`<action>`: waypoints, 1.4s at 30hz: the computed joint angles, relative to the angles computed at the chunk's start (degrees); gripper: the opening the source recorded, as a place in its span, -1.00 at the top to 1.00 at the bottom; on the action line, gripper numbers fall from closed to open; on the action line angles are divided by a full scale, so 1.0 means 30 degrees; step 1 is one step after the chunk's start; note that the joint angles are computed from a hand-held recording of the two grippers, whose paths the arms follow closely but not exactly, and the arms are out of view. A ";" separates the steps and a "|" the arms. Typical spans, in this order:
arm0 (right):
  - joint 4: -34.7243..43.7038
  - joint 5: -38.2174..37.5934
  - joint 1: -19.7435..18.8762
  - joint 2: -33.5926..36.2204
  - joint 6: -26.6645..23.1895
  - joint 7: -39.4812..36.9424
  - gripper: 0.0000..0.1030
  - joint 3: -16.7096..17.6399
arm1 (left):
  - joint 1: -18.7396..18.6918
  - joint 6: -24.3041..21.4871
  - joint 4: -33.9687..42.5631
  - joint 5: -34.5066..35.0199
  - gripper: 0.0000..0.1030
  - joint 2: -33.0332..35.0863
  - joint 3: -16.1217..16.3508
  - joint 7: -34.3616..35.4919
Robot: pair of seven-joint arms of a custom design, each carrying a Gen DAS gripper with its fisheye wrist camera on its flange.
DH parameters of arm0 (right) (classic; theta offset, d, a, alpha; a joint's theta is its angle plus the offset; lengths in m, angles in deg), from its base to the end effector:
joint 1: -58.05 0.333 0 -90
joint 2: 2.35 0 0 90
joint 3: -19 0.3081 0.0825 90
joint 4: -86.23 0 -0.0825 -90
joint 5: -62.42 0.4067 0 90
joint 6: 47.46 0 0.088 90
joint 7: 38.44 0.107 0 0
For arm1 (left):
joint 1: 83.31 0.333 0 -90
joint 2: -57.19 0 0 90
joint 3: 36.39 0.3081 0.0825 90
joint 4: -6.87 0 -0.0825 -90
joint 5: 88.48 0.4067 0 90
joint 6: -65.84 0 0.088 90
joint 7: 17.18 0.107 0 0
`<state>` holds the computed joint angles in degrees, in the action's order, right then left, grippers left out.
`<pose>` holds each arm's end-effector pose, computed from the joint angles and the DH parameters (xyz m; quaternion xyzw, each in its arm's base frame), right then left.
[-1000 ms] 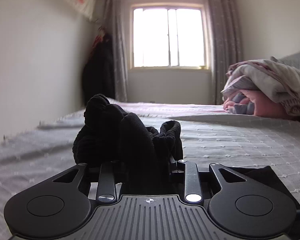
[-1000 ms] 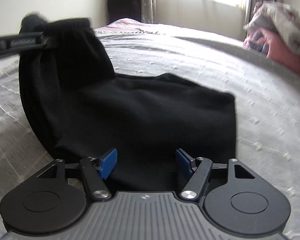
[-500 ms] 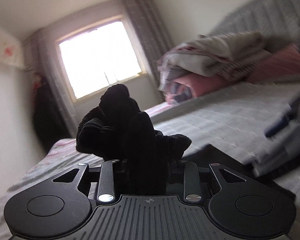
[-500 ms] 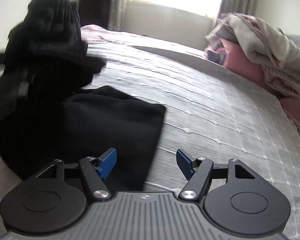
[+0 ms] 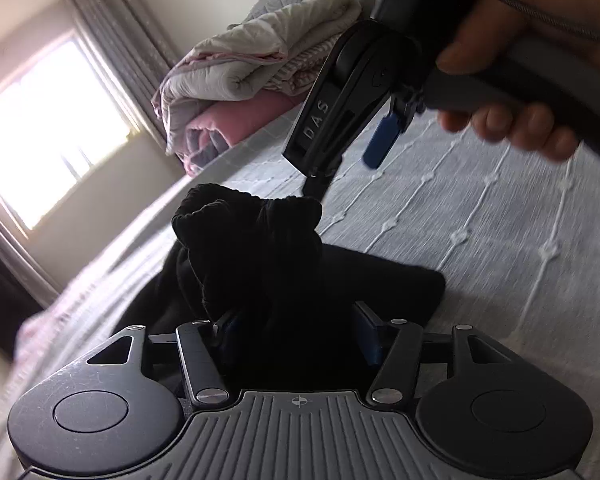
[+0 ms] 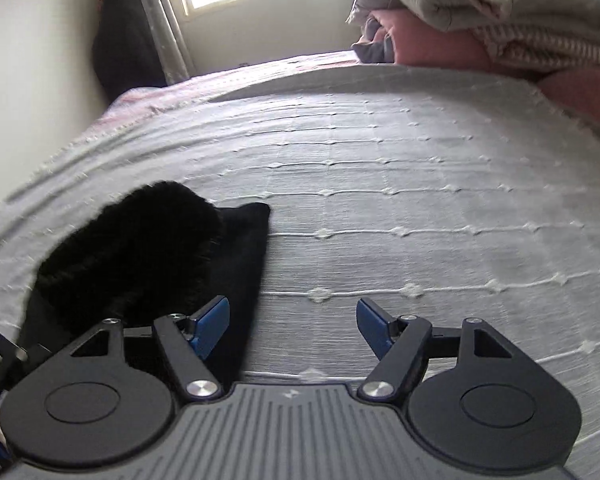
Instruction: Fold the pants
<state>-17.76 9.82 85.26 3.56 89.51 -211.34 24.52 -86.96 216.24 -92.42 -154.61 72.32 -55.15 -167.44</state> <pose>0.5537 0.3451 0.5183 -0.4305 0.7978 -0.2718 0.3230 0.6539 -0.2253 0.4751 -0.0005 0.8637 -0.4201 0.2783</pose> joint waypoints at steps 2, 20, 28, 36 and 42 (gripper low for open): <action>-0.0485 -0.0931 -0.0042 -0.0340 0.0981 0.1560 -0.72 -0.0127 | 0.0159 -0.1426 0.0441 0.0902 -0.12 0.0077 0.0307 -0.1683; 0.3605 -0.2454 0.0384 0.2819 0.3254 -0.1162 0.09 -0.0197 | 0.0028 -0.4198 0.9549 0.7370 -0.15 0.5722 0.2260 -1.9103; 0.1698 0.1568 0.0581 0.2137 0.3710 -0.2643 0.03 -0.0927 | 0.0037 -0.3837 0.9191 1.0964 -0.20 0.5843 0.1711 -2.1807; 0.1941 -0.2651 0.1709 0.1390 0.1743 -0.0518 -0.25 -0.1263 | 0.1613 -0.3508 0.7701 1.0500 -0.23 0.5127 -0.0277 -2.0330; 0.3685 -0.3566 0.1323 0.2837 0.3084 -0.2389 -0.45 -0.0541 | 0.1751 -0.4247 0.7775 1.0295 -0.24 0.5076 -0.0274 -2.0321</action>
<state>-6.70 -0.88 89.23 12.07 98.76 -218.51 22.89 -81.70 203.49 -69.09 -123.72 87.55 -55.97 -228.40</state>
